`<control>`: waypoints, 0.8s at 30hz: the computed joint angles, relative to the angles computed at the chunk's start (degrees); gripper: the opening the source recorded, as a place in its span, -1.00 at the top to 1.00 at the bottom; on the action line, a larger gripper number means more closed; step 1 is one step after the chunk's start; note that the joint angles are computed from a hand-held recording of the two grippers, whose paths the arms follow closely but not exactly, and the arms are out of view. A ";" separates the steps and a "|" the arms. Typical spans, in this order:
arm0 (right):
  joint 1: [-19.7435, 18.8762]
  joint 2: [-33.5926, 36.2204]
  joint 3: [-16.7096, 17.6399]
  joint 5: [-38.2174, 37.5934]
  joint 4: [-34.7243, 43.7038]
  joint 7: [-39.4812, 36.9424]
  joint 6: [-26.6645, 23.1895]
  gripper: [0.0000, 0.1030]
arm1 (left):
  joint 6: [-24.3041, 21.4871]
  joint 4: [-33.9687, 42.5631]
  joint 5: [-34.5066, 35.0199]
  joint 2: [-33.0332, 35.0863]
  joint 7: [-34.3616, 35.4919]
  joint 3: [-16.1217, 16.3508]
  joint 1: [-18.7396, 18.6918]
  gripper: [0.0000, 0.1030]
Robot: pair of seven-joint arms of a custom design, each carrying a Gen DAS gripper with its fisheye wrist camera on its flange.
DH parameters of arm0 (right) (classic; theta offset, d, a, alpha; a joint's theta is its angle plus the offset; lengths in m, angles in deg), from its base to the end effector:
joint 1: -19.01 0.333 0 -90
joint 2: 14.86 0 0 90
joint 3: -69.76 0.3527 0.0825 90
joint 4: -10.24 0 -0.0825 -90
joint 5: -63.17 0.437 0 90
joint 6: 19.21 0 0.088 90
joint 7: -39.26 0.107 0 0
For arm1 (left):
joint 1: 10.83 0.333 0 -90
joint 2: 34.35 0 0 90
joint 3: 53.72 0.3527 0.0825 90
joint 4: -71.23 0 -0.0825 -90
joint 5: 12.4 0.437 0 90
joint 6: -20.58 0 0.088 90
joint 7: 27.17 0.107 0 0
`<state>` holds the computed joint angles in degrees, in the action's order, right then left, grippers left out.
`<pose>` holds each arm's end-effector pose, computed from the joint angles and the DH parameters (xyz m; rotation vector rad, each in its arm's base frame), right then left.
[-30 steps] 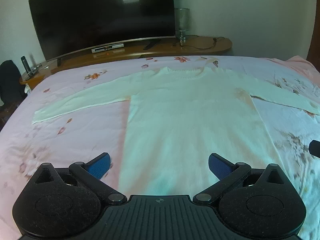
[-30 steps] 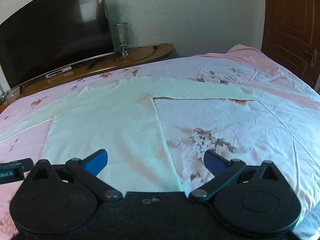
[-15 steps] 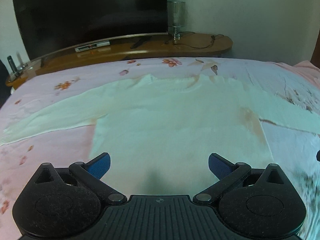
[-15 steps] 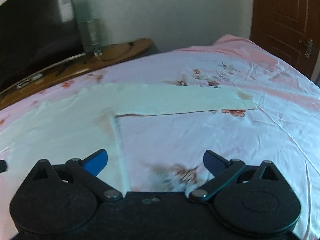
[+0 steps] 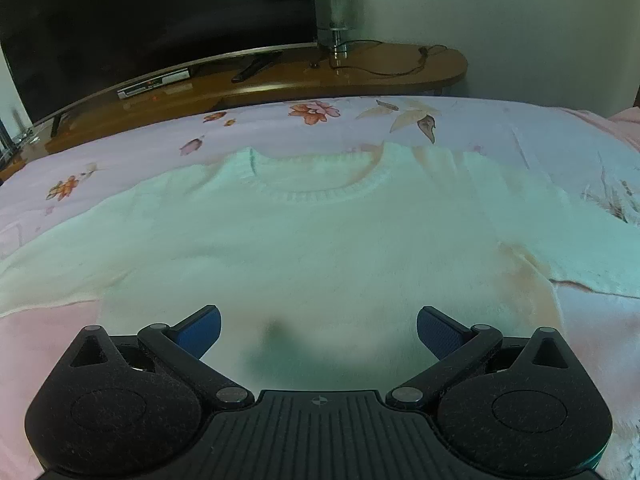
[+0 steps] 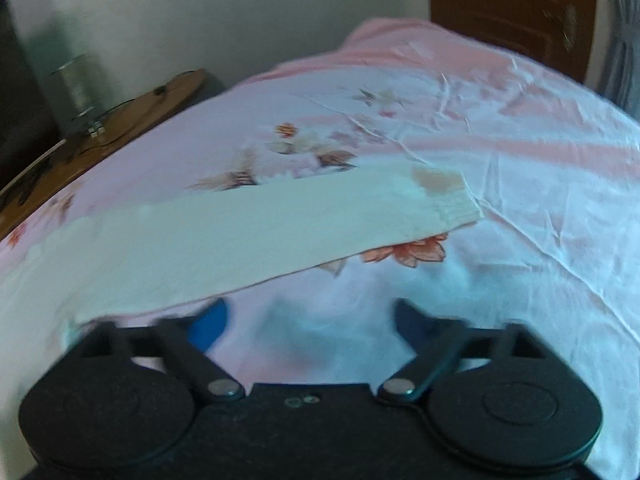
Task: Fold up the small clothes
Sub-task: 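Move the right gripper to a sweater sleeve cuff and close on it, then carry the cuff across the sweater body and open the right gripper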
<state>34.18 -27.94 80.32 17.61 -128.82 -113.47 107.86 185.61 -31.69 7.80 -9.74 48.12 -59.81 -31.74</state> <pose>0.4588 0.1963 0.4068 -0.6230 2.6421 -0.8467 0.6650 -0.3503 0.3868 -1.3448 2.2665 -0.7262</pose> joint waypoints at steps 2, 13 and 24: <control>-1.07 -1.23 -1.37 0.77 -2.43 1.93 3.70 -0.02 | -0.55 1.46 -0.45 1.20 0.25 -0.31 0.09 -1.00; -6.53 -1.61 -1.70 -3.85 -4.24 7.46 4.14 0.12 | -1.65 6.20 0.22 4.94 -1.25 1.71 -0.76 -1.00; -6.50 0.73 -2.04 -11.74 -1.81 8.72 2.43 0.85 | 0.09 6.16 -1.01 5.10 -0.32 2.39 1.51 -1.00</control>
<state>27.68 -27.20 78.28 5.87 -130.62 -104.75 110.29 185.70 -25.53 6.79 -4.64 47.80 -57.42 -30.23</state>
